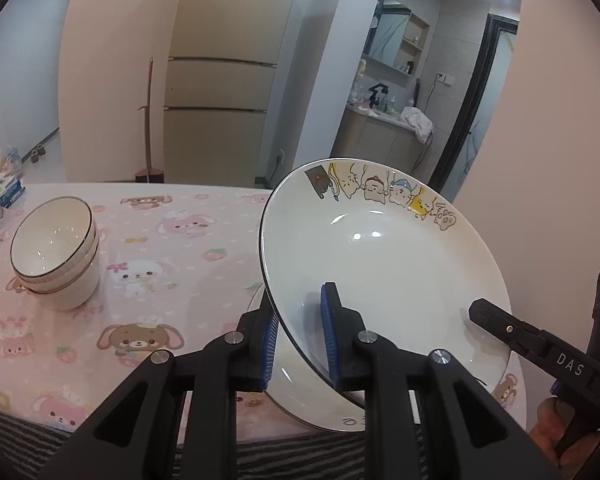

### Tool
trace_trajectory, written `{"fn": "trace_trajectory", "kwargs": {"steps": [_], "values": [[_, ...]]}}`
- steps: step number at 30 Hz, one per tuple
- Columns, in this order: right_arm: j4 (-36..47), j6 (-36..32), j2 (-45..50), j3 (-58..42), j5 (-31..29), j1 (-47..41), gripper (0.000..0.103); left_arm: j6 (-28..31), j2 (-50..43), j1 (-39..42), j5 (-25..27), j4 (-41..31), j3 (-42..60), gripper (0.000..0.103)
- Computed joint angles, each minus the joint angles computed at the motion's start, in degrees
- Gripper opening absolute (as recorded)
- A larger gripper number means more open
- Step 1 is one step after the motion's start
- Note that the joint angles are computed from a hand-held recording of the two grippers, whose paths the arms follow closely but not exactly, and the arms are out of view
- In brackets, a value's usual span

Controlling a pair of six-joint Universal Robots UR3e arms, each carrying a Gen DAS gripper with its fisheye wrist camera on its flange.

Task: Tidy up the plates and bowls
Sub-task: 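Lift the plate with both grippers and carry it over the stacked plates, then lower the cartoon-rim plate onto the stacked plates with both grippers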

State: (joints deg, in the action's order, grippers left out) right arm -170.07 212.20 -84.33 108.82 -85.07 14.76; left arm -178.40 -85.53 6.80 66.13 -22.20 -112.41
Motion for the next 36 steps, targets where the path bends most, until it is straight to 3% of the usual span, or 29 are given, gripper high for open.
{"fn": "trace_trajectory", "kwargs": {"steps": [12, 18, 24, 27, 31, 36], "values": [[-1.01, 1.83, 4.79, 2.5, 0.69, 0.65, 0.025, 2.5, -4.91, -0.11, 0.87, -1.63, -1.76, 0.018], [3.56, 3.62, 4.25, 2.22, -1.74, 2.77, 0.025, 4.41, -4.17, 0.42, 0.74, -9.63, 0.11, 0.018], [10.31, 3.95, 6.31, -3.04, -2.31, 4.5, 0.026, 4.74, -4.31, 0.61, 3.1, -11.59, 1.17, 0.018], [14.87, 4.44, 7.27, -6.38, -4.7, 6.01, 0.026, 5.07, -4.18, 0.73, 3.15, -13.11, 1.34, 0.018], [21.63, 6.51, 9.2, -12.38, -15.6, 10.81, 0.026, 4.75, -4.12, 0.37, 2.29, -15.5, 1.34, 0.019], [22.78, 7.05, 10.02, -13.05, -15.97, 11.03, 0.026, 4.62, -3.95, -0.79, 4.8, -15.59, 1.74, 0.019]]}}
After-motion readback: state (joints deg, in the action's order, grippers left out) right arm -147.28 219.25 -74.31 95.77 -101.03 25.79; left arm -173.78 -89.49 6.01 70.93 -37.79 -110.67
